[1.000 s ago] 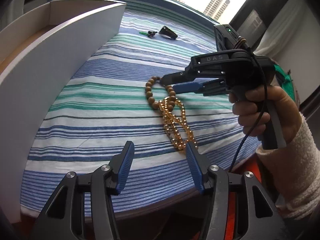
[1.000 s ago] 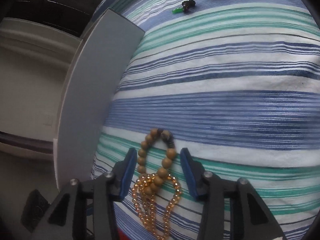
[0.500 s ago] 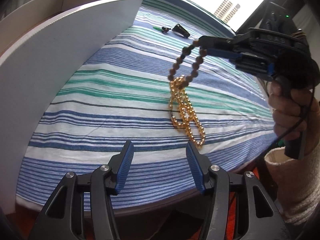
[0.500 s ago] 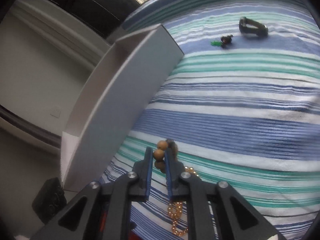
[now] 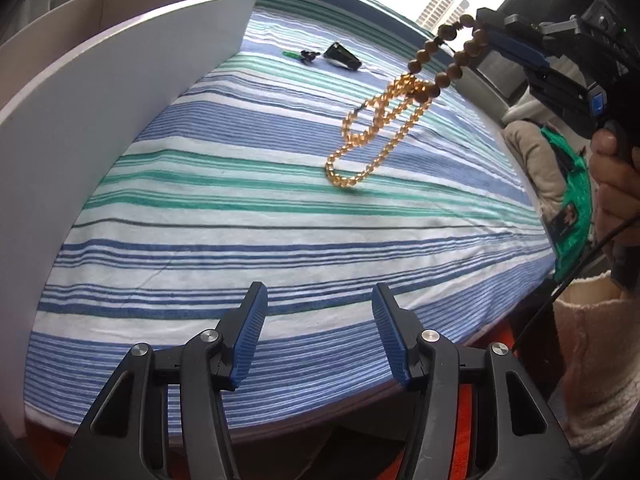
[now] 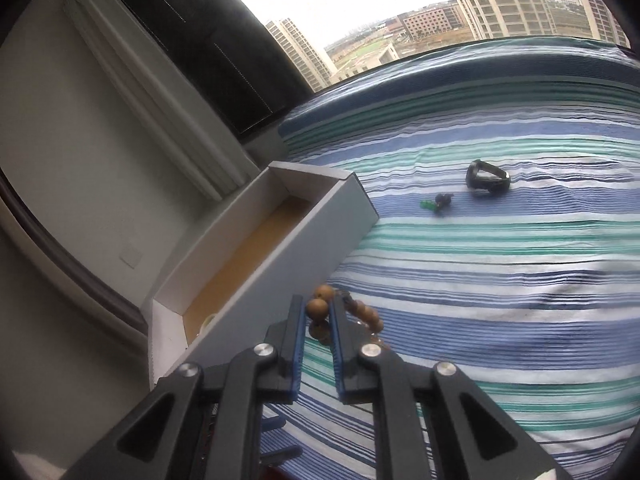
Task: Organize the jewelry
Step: 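Grasp the brown wooden bead strand with the right tool and lift it, then carry both bead strands into the white box and open both tools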
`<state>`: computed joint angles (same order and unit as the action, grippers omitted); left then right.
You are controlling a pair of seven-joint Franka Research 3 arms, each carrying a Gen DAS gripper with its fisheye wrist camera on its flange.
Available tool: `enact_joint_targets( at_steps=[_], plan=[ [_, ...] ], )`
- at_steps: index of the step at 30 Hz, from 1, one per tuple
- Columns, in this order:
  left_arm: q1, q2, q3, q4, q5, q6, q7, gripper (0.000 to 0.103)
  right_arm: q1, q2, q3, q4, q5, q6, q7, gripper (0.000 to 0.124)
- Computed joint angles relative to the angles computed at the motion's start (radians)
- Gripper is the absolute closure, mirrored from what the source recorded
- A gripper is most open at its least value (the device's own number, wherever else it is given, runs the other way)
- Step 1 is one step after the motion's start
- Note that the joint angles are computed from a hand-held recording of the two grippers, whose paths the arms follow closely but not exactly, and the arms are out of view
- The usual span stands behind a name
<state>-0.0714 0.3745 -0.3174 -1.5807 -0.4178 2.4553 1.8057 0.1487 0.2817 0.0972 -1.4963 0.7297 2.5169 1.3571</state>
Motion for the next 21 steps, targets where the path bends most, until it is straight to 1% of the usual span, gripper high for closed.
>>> enact_joint_targets(
  at_steps=[2, 4, 7, 8, 9, 10, 11, 12, 13, 14, 16, 17, 19, 21],
  plan=[
    [-0.009, 0.029, -0.022, 0.043, -0.015, 0.039, 0.038, 0.045, 0.000, 0.001, -0.003, -0.010, 0.002, 0.011, 0.014, 0.112],
    [-0.025, 0.065, -0.048, 0.085, -0.025, 0.107, 0.078, 0.033, -0.003, -0.004, 0.001, -0.024, 0.020, 0.017, 0.018, 0.112],
    [-0.049, 0.138, -0.095, 0.157, -0.028, 0.192, 0.139, 0.031, -0.007, -0.016, 0.003, -0.044, 0.054, 0.028, 0.032, 0.112],
    [-0.070, 0.156, -0.092, 0.168, -0.002, 0.229, 0.138, 0.031, -0.011, -0.023, 0.005, -0.054, 0.073, 0.030, 0.033, 0.112],
    [-0.113, 0.168, -0.054, 0.175, 0.052, 0.277, 0.100, 0.031, -0.015, -0.029, 0.008, -0.063, 0.097, 0.032, 0.034, 0.112],
    [-0.152, 0.174, -0.011, 0.174, 0.122, 0.314, 0.027, 0.031, -0.022, -0.037, 0.011, -0.072, 0.129, 0.029, 0.028, 0.112],
    [-0.156, 0.180, -0.003, 0.172, 0.155, 0.327, -0.025, 0.031, -0.028, -0.046, 0.014, -0.080, 0.167, 0.028, 0.018, 0.112],
    [-0.129, 0.185, -0.030, 0.169, 0.120, 0.327, -0.021, 0.030, -0.034, -0.056, 0.016, -0.090, 0.205, 0.030, 0.006, 0.112],
    [-0.080, 0.192, -0.085, 0.163, 0.080, 0.323, -0.005, 0.028, -0.038, -0.068, 0.016, -0.100, 0.238, 0.032, -0.009, 0.112],
    [-0.050, 0.195, -0.116, 0.157, 0.056, 0.320, -0.002, 0.027, -0.041, -0.077, 0.015, -0.106, 0.272, 0.032, -0.029, 0.112],
    [-0.047, 0.202, -0.119, 0.164, 0.072, 0.325, -0.017, 0.027, -0.043, -0.092, 0.011, -0.112, 0.321, 0.031, -0.061, 0.112],
    [-0.043, 0.212, -0.131, 0.175, 0.079, 0.330, -0.005, 0.027, -0.041, -0.094, 0.007, -0.109, 0.336, 0.028, -0.066, 0.112],
    [-0.027, 0.242, -0.178, 0.206, 0.073, 0.340, 0.044, 0.025, -0.038, -0.095, 0.004, -0.104, 0.370, 0.024, -0.077, 0.112],
    [-0.029, 0.280, -0.210, 0.253, 0.069, 0.337, 0.077, 0.025, -0.032, -0.098, 0.003, -0.106, 0.392, 0.028, -0.076, 0.112]
  ],
)
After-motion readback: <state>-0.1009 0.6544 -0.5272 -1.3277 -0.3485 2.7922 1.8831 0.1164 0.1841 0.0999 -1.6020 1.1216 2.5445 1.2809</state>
